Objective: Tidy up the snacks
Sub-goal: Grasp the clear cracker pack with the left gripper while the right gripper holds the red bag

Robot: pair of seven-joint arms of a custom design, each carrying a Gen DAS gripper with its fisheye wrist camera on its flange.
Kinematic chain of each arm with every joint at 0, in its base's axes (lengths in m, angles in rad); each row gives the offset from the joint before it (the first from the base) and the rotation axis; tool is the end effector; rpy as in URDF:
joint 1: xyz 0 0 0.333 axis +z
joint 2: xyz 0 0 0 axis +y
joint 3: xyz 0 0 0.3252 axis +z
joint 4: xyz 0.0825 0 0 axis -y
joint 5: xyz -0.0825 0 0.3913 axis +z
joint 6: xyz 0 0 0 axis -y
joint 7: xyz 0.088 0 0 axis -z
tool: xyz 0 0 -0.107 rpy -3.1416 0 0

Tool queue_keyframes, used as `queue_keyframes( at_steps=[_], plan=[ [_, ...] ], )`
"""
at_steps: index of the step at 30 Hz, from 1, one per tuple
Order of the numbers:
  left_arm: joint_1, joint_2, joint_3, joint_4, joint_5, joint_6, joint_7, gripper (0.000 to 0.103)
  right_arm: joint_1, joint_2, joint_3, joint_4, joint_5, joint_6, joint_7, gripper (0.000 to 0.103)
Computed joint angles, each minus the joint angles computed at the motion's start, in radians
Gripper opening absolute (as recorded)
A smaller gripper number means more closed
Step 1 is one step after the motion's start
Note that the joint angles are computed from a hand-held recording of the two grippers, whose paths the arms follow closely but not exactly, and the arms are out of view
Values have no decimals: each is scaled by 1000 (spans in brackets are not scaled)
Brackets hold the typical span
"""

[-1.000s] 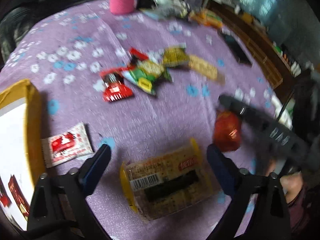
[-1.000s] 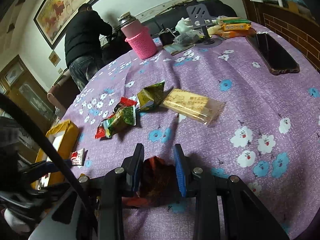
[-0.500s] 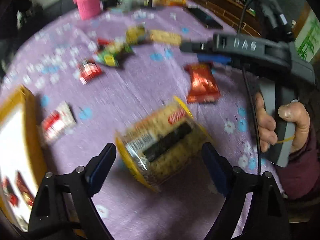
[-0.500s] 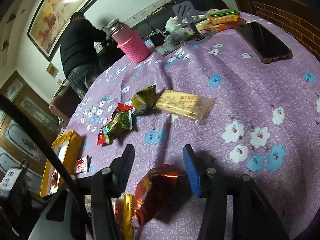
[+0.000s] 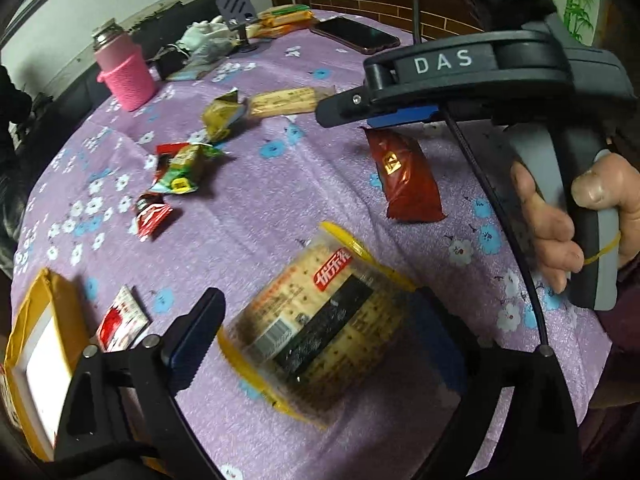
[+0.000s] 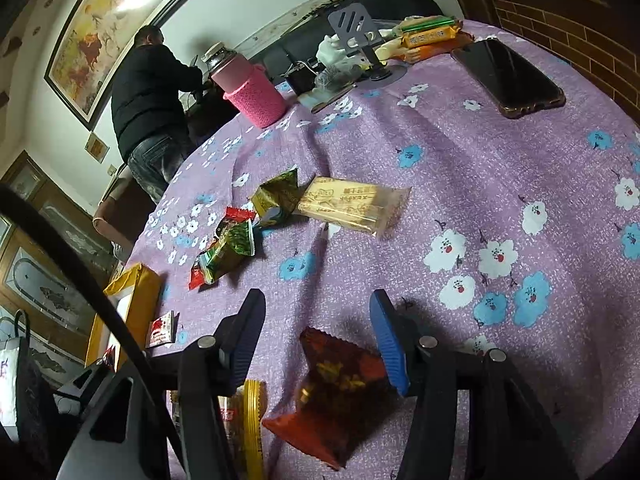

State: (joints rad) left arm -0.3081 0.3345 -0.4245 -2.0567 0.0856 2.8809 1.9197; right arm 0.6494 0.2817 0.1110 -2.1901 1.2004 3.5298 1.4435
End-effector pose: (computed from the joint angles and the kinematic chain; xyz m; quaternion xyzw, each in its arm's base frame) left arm 0.4825 -0.4198 0.3483 -0.2245 0.9388 -0.2371 0.1099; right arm 0.4803 0.2962 0.3402 -0.4786 0.7720 -0.1045 0.4051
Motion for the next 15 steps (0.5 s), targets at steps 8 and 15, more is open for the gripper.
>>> queue_keyframes(
  at_steps=[8,15],
  plan=[
    [-18,13,-1,33,-11,-97,19,96,-8,-2,1,-11,-35,6,39,55],
    [-41,-61,30,-77,-12,-16,-93,88,11,5,-20,7,21,-6,-16,57]
  ],
)
